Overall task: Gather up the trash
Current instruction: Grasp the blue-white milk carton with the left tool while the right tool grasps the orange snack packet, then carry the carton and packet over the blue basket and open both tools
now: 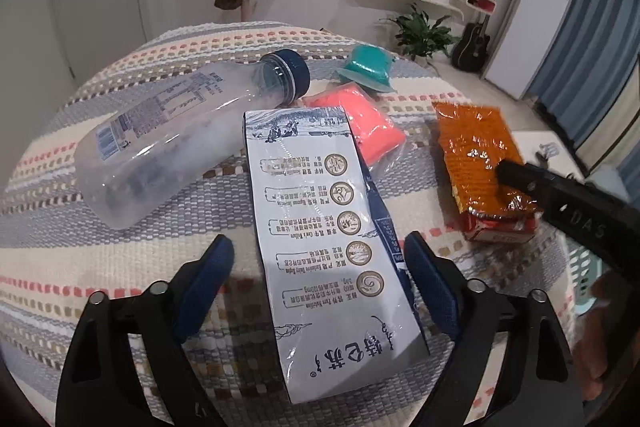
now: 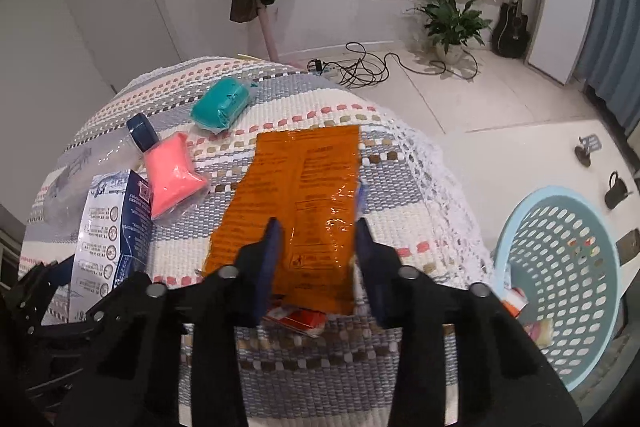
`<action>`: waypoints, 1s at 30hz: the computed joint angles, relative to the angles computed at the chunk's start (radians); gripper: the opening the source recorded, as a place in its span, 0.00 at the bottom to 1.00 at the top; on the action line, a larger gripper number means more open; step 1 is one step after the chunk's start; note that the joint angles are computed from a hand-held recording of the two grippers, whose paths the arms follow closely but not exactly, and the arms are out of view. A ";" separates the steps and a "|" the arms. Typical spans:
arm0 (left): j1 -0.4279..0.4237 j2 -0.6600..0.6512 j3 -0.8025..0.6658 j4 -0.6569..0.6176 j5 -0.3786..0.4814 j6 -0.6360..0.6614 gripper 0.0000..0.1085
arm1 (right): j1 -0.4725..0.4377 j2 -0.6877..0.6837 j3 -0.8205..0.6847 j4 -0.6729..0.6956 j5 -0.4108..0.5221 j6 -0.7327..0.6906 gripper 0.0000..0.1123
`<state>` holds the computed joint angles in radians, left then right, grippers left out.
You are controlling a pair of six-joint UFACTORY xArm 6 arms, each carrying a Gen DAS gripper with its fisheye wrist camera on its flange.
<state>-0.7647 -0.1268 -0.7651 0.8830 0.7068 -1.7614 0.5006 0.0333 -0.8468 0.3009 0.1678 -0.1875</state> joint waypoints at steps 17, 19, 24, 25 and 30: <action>-0.098 -0.092 0.037 0.138 0.036 -0.161 0.53 | 0.067 -0.168 0.094 0.470 -0.099 -0.449 0.04; -0.123 -0.112 0.037 0.173 0.055 -0.194 0.53 | 0.069 -0.200 0.105 0.513 -0.104 -0.486 0.04; -0.169 -0.128 0.005 0.235 0.093 -0.226 0.53 | 0.054 -0.259 0.116 0.595 -0.097 -0.557 0.03; -0.172 -0.126 -0.004 0.240 0.097 -0.222 0.53 | 0.049 -0.274 0.119 0.620 -0.092 -0.580 0.03; -0.189 -0.087 -0.069 0.268 0.101 -0.205 0.53 | 0.020 -0.325 0.132 0.694 -0.070 -0.656 0.02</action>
